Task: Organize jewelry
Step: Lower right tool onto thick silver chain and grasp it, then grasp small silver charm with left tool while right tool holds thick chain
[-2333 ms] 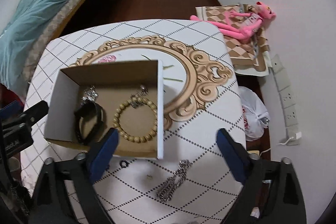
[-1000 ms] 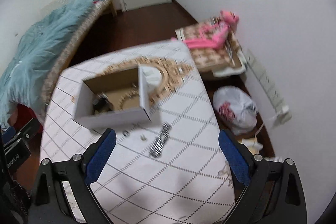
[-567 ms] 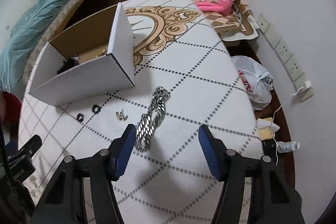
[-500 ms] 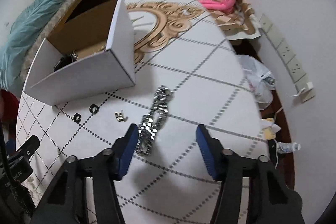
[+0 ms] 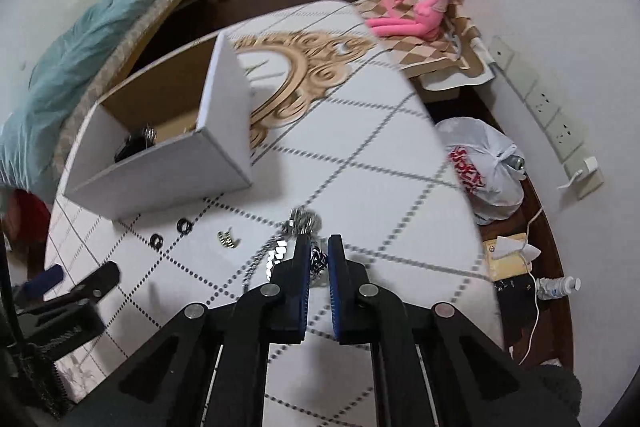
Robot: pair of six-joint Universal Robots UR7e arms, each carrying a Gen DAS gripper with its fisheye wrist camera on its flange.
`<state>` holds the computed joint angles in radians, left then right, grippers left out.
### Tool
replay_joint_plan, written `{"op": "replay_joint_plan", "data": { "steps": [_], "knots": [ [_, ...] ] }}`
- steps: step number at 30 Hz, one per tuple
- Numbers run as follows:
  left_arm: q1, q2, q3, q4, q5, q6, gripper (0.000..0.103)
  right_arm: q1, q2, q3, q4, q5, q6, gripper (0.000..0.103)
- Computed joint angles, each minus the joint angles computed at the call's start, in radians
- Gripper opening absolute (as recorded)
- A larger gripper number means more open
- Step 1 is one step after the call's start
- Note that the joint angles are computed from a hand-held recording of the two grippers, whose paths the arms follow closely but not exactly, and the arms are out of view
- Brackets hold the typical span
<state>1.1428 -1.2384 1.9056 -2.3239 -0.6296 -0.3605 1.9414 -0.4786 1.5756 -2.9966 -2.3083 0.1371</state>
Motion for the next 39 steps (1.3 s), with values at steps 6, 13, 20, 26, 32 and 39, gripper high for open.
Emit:
{"op": "replay_joint_plan", "data": {
  "steps": [6,13,20,26,32,39],
  "knots": [
    [-0.007,0.050,-0.032,-0.083,-0.171,0.083,0.099,-0.027,-0.033,0.035,-0.012,-0.003,0.029,0.009],
    [-0.015,0.127,-0.068,-0.090,-0.210,0.144,0.066,-0.046,-0.047,0.062,-0.033,-0.009,0.064,0.009],
    [-0.033,0.155,-0.068,-0.099,-0.180,0.174,0.041,-0.052,-0.043,0.058,-0.037,-0.008,0.078,0.009],
    [-0.026,0.152,-0.070,-0.115,-0.202,0.190,0.006,-0.053,-0.041,0.060,-0.041,-0.008,0.089,0.009],
    [-0.023,0.142,-0.053,-0.164,-0.221,0.204,0.006,-0.047,-0.045,0.065,-0.057,-0.011,0.084,0.009],
    [-0.034,0.107,-0.024,-0.207,-0.232,0.205,0.006,-0.039,-0.056,0.076,-0.079,-0.009,0.079,0.009]
  ]
}}
